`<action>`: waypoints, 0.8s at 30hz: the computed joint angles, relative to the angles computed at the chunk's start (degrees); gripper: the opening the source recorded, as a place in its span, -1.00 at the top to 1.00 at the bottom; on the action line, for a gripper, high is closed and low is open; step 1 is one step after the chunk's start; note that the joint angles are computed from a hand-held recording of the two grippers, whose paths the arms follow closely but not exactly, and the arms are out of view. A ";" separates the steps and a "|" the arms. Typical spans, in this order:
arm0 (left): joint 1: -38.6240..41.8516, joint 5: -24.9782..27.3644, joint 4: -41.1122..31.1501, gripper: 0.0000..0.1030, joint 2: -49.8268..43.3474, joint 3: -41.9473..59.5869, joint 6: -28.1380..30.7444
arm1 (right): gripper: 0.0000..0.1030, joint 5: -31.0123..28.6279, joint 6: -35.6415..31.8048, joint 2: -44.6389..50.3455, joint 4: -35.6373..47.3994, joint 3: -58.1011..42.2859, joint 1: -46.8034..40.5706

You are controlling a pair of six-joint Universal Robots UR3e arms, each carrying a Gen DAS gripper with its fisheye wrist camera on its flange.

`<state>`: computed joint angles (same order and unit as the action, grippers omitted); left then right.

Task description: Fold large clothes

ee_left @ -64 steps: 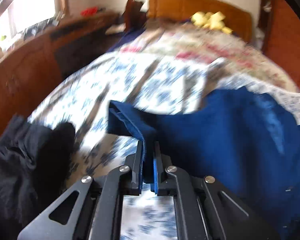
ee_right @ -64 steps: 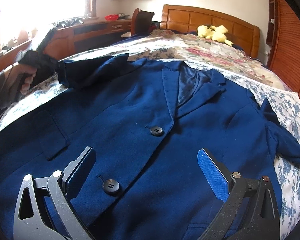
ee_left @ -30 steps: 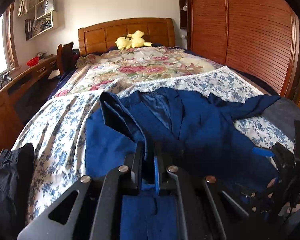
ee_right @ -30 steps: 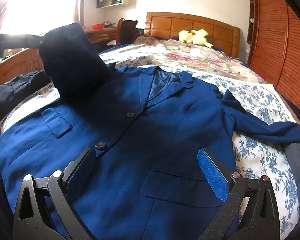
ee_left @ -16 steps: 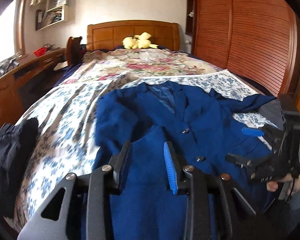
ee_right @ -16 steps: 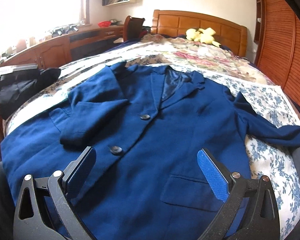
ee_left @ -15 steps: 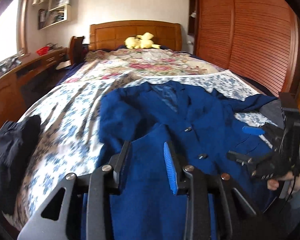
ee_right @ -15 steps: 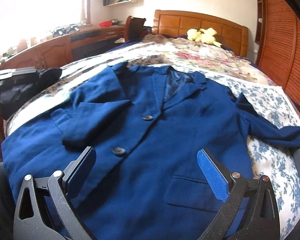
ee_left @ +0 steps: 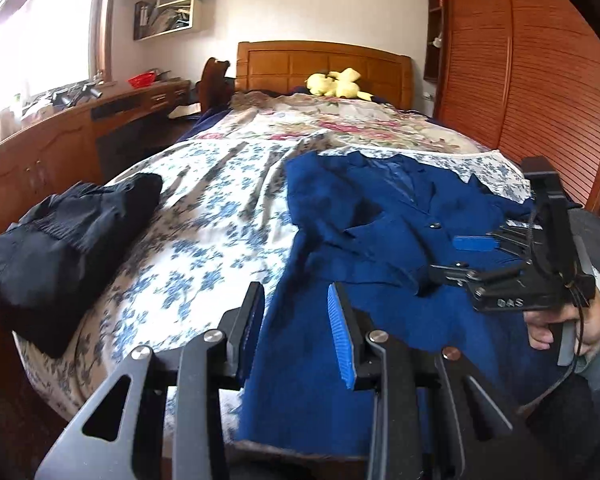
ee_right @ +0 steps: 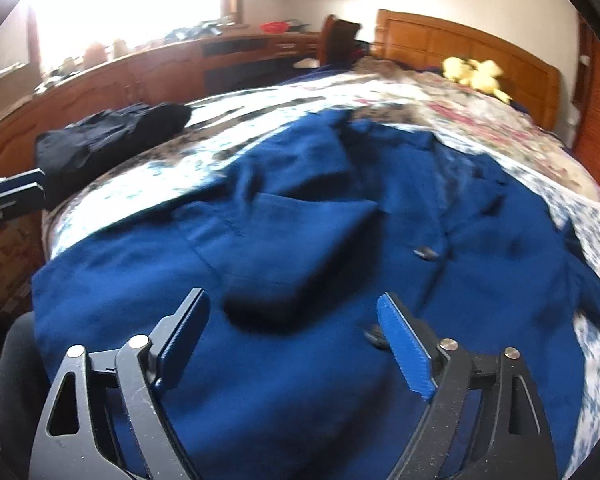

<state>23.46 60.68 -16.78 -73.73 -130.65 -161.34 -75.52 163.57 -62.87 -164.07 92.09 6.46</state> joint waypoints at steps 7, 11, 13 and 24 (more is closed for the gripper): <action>3.92 -1.95 -2.76 0.40 2.57 -1.79 2.67 | -0.25 -2.50 -1.85 9.96 9.49 -15.28 3.70; 3.12 -1.25 -3.18 0.40 2.20 -1.38 2.74 | 0.17 -4.03 -2.77 12.60 12.71 -17.79 3.38; 2.02 -0.76 -2.43 0.40 1.70 -1.17 2.30 | 0.48 -2.89 -3.21 12.64 13.23 -17.47 2.74; -7.44 2.31 6.07 0.40 -7.02 2.21 -2.83 | 0.90 8.86 -1.00 -1.89 -0.17 0.45 -7.03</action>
